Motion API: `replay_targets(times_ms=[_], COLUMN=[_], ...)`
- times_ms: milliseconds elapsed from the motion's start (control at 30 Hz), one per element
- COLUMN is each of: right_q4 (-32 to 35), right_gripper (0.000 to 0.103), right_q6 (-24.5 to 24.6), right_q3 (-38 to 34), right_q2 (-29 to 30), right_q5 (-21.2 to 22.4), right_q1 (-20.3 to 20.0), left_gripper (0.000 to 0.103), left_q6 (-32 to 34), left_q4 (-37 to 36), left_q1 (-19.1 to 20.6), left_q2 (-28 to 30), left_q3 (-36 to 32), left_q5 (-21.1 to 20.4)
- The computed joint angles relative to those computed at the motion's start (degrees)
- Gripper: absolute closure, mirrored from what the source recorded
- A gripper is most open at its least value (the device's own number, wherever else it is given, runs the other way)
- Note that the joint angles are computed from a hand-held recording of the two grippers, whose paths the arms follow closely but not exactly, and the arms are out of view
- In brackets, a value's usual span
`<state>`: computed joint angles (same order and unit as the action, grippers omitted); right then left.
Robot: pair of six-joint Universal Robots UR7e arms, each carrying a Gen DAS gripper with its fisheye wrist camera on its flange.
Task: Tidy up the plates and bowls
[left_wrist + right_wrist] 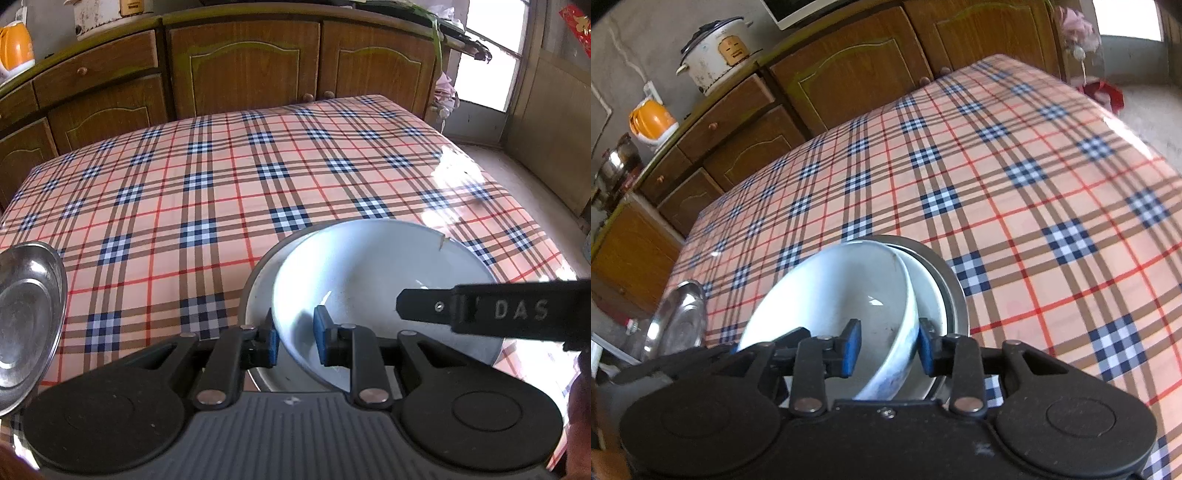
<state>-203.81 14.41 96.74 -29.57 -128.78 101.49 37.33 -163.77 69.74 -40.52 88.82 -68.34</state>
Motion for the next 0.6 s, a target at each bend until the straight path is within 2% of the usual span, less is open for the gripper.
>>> replay_targets(times_ms=[67, 133, 167, 233, 367, 600], right_q4=[1.9, 4.3, 5.3, 6.8, 8.8, 7.5], right_gripper=[0.064, 0.063, 0.058, 0.057, 0.056, 0.054], right_q6=[0.0, -1.6, -2.5, -2.6, -1.0, 5.6], right_q3=[-0.4, -1.8, -2.5, -3.3, -2.6, 2.3], right_q2=[-0.3, 0.2, 0.5, 0.7, -0.5, -4.4], right_q5=[-0.5, -2.9, -3.8, -4.4, -3.1, 5.2], right_q1=[0.2, 1.0, 1.3, 1.6, 1.3, -1.1], left_gripper=[0.079, 0.08, 0.08, 0.081, 0.08, 0.08], left_q6=[-0.2, -0.8, -1.5, -2.8, -3.0, -4.1], left_q4=[-0.1, -0.3, -0.4, -0.5, -1.1, 1.6], left_q1=[0.2, 0.3, 0.4, 0.6, 0.7, 1.5], left_q2=[-0.1, -0.1, -0.2, -0.3, -0.3, -0.2], left_q3=[-0.1, 0.1, 0.2, 0.2, 0.5, -0.5], left_q5=[-0.4, -0.7, -0.9, -1.4, -1.7, -3.7])
